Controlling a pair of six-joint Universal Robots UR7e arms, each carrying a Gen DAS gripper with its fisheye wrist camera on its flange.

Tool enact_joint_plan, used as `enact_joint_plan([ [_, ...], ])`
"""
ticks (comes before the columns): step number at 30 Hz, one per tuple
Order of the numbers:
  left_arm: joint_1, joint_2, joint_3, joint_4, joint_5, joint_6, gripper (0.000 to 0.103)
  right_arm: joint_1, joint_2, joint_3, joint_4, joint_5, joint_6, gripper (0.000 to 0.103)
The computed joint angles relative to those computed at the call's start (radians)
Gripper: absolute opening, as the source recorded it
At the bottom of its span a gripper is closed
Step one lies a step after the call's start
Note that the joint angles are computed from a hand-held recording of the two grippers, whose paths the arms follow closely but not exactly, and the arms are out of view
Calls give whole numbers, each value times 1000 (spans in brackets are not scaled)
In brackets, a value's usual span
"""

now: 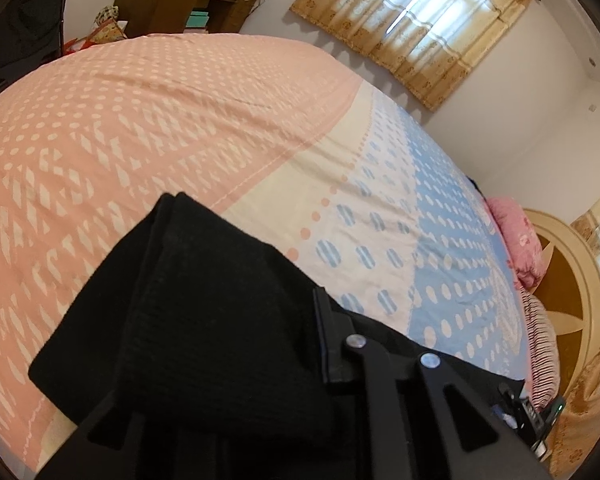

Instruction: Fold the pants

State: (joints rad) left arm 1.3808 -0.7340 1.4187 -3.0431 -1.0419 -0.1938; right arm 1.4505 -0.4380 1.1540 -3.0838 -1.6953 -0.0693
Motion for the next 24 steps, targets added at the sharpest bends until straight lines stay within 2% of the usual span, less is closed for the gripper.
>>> enact_joint_plan([
  [3,4,-4,-11,30,-15,3,18,-2,-24,29,-26,52,-41,7],
  [6,1,-37,15,20,-46,22,18,0,-109,157,-100,151,-74,7],
  [9,-5,-74,53,9,-71,41,18,7,-188,284,-163,198,-122,7],
  [13,-15,-117,122,0,-63,65,18,5,-272,457,-237,187,-181,7],
  [16,-11,-141,174,-12,-50,63,18,-8,-288,548,-305,139,-222,7],
  [20,-8,-140,212,-34,47,67,18,-34,-247,572,-319,68,-248,7],
  [24,5,-115,213,-50,111,71,18,-33,-182,550,-405,-14,-318,7],
])
